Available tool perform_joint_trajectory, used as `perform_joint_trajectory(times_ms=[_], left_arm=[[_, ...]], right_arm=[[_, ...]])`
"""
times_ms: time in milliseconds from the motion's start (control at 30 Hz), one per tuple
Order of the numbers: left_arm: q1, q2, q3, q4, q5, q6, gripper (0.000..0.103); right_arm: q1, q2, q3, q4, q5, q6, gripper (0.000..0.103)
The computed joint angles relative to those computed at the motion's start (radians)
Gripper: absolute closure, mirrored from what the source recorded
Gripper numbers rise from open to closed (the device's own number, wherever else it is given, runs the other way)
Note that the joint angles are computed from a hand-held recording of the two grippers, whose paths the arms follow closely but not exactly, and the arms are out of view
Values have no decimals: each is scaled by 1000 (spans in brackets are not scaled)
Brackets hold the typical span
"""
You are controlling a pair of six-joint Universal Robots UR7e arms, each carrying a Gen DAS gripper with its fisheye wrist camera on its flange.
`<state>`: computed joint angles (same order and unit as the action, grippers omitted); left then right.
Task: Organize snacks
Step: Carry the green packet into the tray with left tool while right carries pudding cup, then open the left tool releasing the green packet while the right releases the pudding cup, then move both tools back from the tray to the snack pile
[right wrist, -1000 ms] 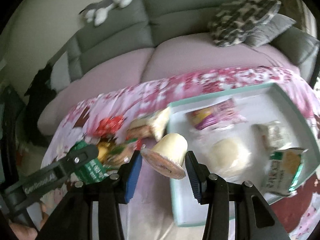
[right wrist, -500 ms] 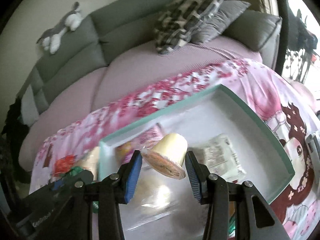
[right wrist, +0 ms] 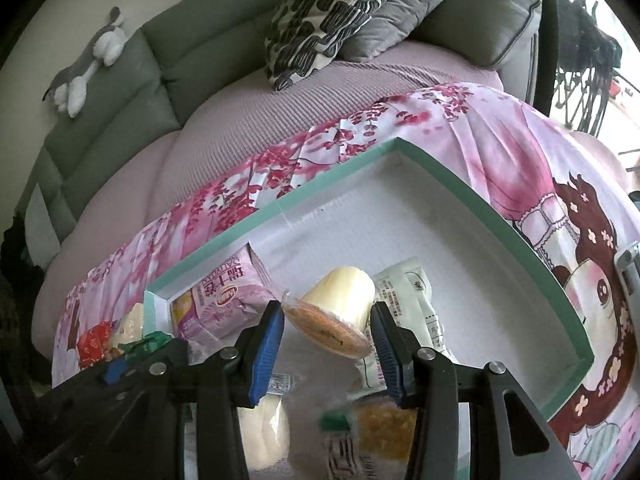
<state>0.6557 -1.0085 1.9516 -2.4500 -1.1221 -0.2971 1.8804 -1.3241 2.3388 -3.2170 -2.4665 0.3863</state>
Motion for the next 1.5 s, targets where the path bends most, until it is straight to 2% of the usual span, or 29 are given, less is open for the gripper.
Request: perform_joint_trajectory(times_ms=[100, 200, 267, 333, 467, 533, 567, 700, 800, 867, 1000, 1067, 1267, 1400, 1500], left_arm=[[-13, -5, 4, 9, 16, -1, 60], [-24, -27, 15, 12, 15, -14, 56], [-32, -42, 23, 17, 21, -23, 51], [-39, -58, 30, 26, 29, -34, 41], [-51, -100, 51, 44, 59, -73, 36], [-54, -124, 68, 45, 81, -97, 20], [-55, -135, 77, 43, 93, -107, 17], [-58, -174, 118, 41, 155, -146, 14], [-62, -193, 144, 27, 211, -164, 5], [-64, -204, 162, -4, 237, -164, 5], [-71, -225, 184, -22, 280, -156, 4], [-77, -238, 199, -34, 305, -148, 4], [-90, -268, 236, -75, 381, -129, 4], [-85, -292, 260, -131, 404, -111, 4], [-78, -316, 273, -129, 412, -118, 4]], right_arm=[[11, 3, -8, 11, -33, 10, 53], [25, -4, -8, 12, -34, 5, 53], [36, -9, -12, 28, -46, 14, 53], [44, -16, -15, 56, -56, 29, 52], [61, -40, -20, 169, -84, 103, 45], [71, -48, -23, 227, -94, 134, 41], [78, -51, -25, 265, -103, 158, 39], [93, -57, -27, 338, -103, 208, 30], [109, -47, -34, 383, -113, 233, 22], [115, -42, -36, 393, -116, 246, 13], [125, -25, -45, 411, -115, 251, 11], [131, -13, -52, 416, -118, 253, 0], [148, 19, -69, 430, -122, 262, 0], [166, 42, -81, 431, -141, 266, 0], [181, 71, -83, 359, -149, 224, 0]])
